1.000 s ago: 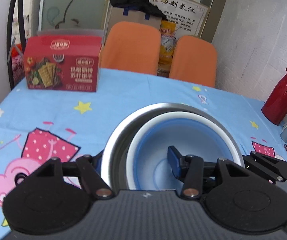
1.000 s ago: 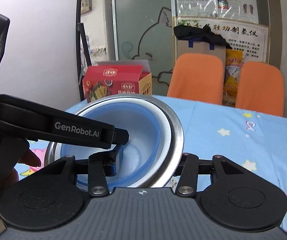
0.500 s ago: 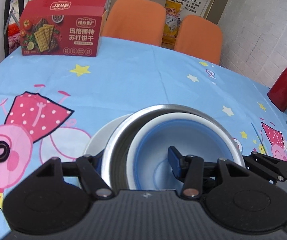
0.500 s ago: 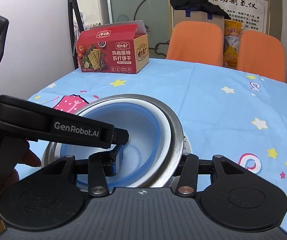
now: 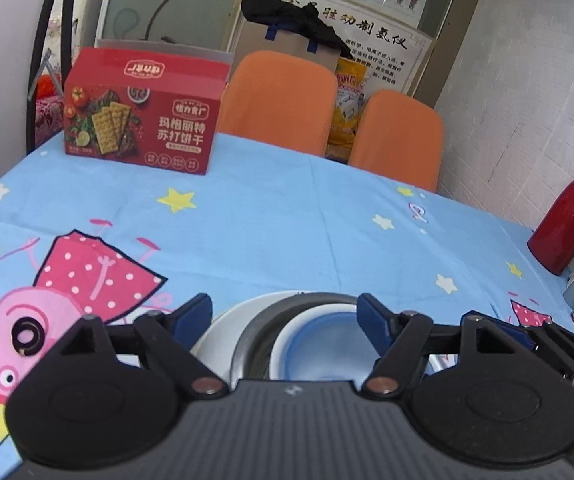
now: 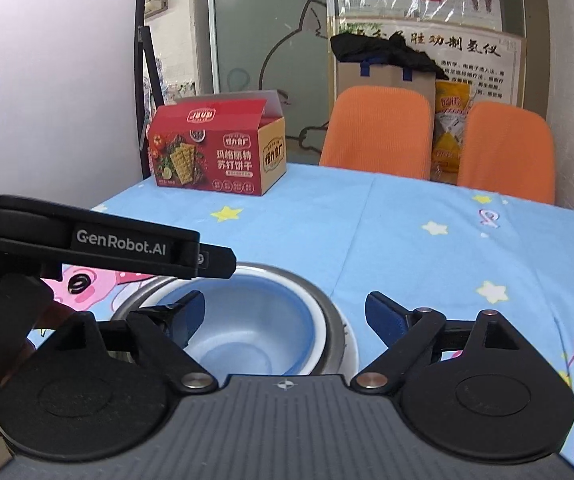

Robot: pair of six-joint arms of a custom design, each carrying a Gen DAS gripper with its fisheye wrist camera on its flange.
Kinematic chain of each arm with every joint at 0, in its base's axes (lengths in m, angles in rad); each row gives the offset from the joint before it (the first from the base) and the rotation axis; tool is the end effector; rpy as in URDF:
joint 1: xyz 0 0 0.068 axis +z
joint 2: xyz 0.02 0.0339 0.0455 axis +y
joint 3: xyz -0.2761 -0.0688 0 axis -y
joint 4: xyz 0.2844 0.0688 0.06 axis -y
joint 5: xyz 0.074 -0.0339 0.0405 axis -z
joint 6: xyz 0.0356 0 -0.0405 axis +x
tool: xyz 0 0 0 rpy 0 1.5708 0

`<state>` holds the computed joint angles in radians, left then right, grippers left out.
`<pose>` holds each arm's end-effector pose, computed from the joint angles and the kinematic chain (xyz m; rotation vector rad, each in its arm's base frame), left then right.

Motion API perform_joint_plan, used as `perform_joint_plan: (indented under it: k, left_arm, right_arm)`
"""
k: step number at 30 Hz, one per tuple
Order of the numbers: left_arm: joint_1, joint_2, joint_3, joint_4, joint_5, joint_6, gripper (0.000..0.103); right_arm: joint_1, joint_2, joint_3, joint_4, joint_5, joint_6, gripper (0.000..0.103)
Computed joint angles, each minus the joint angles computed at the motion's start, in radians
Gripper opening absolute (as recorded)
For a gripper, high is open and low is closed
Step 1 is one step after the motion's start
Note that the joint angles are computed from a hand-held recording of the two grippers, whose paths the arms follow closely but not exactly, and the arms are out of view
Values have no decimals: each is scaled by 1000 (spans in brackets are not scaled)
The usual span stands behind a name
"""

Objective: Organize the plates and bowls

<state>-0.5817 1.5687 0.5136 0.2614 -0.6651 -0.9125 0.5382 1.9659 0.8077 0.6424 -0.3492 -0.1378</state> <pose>0.2489 -0.1374 0.0990 -0.6525 2.0663 -0.0532 0.3275 0.2097 0.0789 -0.8992 1.9081 0.6058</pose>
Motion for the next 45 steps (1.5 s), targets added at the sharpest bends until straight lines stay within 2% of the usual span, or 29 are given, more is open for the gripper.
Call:
perform_joint_plan:
  k: [5, 14, 23, 26, 33, 35, 45]
  left_arm:
    - [-43, -28, 7, -26, -65, -34, 73]
    - [-149, 22, 55, -70, -132, -148, 73]
    - [-308, 137, 203, -286, -261, -312, 73]
    - [-353, 201, 278, -390, -299, -381, 73]
    - [-438, 313, 375, -503, -342, -478, 73]
    - [-464, 346, 415, -585, -368, -531, 73]
    - [-565, 427, 507, -856, -430, -768, 73]
  right_arm:
    - [-36, -23, -21, 21, 0, 8, 103]
    - [-119, -52, -91, 72, 2, 33, 103]
    - [-224, -100, -222, 182, -21, 49, 103]
    - [-252, -106, -263, 226, -21, 49, 103]
    - [-315, -108, -346, 302, -39, 42, 103]
    - [-328, -104, -365, 326, -46, 43, 103]
    - [-352, -81, -457, 451, -99, 37, 103]
